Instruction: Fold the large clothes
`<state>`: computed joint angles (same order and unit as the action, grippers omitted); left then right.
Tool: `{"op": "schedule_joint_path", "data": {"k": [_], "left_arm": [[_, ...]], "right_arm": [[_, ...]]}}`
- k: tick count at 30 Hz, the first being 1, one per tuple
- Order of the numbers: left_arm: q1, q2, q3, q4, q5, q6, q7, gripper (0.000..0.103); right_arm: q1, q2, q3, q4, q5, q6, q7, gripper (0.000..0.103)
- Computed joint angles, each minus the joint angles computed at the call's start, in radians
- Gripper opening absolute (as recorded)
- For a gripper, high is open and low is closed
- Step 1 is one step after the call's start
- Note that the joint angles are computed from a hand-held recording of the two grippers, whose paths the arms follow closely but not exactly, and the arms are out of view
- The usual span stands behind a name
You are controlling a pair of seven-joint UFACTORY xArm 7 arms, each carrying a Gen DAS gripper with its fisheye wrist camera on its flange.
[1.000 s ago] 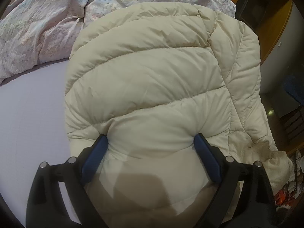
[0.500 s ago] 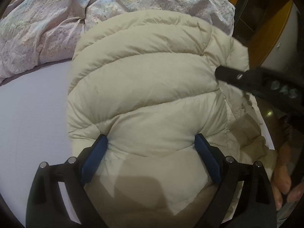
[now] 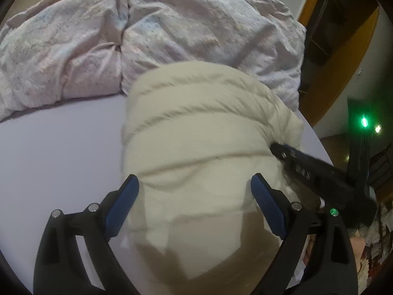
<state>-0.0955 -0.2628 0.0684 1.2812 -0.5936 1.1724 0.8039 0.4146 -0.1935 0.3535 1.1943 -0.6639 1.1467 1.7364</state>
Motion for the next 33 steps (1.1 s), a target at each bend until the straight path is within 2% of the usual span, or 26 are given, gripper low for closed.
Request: {"op": "schedule_joint_path", "data": {"k": [10,16,20,25,33], "left_arm": [[-0.019,0.057,-0.056,0.042,0.088,-0.152,-0.045,0.092],[-0.054,0.035,-0.084,-0.032,0.142,-0.290,-0.026,0.092],[-0.068,0.041,-0.087,-0.066,0.170,-0.323,-0.033,0.094],[-0.071,0.071,-0.079,-0.072,0.162,-0.320,-0.048,0.101],[-0.076,0.083,-0.079,-0.108,0.122,-0.360,-0.012,0.101]], "right_arm": [[-0.016,-0.013,-0.005,-0.049,0.002,-0.052,0.003,0.027],[-0.020,-0.014,-0.008,-0.069,-0.012,-0.068,0.004,0.027],[-0.024,-0.021,-0.006,-0.088,-0.025,-0.083,0.015,0.027],[-0.032,-0.024,-0.004,-0.104,-0.037,-0.099,0.026,0.027],[-0.030,-0.019,0.002,-0.121,-0.084,-0.102,0.059,0.027]]}}
